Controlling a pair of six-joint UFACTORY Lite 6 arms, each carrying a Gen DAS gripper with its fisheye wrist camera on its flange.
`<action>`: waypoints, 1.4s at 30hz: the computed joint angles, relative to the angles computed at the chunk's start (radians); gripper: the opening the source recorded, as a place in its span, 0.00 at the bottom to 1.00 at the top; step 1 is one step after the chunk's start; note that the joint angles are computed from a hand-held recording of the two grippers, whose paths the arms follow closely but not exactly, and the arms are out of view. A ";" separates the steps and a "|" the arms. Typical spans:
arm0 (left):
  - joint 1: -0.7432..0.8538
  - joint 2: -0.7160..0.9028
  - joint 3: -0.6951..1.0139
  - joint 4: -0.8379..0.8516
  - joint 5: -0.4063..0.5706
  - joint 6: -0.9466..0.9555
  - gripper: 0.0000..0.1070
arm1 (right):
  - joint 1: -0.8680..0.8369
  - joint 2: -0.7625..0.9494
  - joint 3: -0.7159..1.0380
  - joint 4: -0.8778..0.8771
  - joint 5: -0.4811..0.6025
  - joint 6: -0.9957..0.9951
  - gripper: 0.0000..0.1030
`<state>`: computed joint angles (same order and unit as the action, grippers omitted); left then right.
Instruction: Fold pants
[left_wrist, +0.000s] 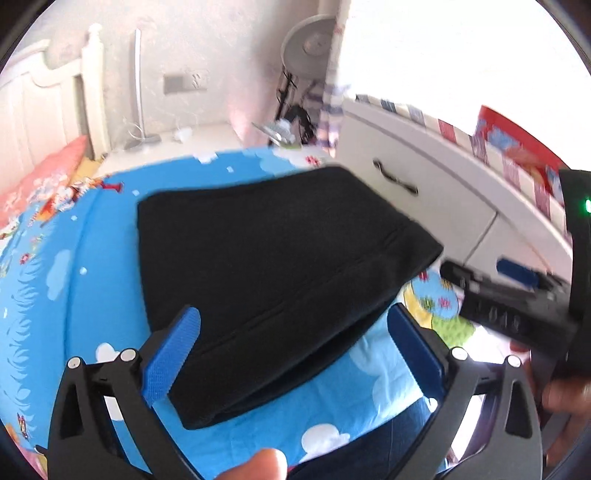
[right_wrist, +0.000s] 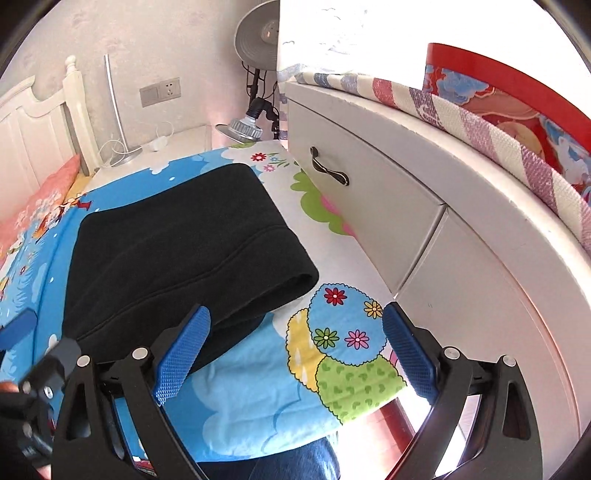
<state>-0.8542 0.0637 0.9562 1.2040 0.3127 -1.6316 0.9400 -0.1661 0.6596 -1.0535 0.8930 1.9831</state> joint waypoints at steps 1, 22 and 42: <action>-0.003 -0.013 -0.004 0.043 0.005 -0.042 0.95 | 0.007 0.005 0.009 0.000 0.007 -0.003 0.89; -0.019 -0.021 -0.003 0.051 0.035 -0.037 0.94 | -0.021 0.036 0.010 -0.005 -0.039 -0.002 0.89; -0.015 -0.011 0.008 0.018 0.022 -0.008 0.94 | -0.028 0.032 -0.007 -0.012 -0.057 0.011 0.89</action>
<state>-0.8693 0.0531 0.9643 1.2223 0.3344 -1.6392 0.9123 -0.1337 0.6530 -1.0658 0.8357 1.9937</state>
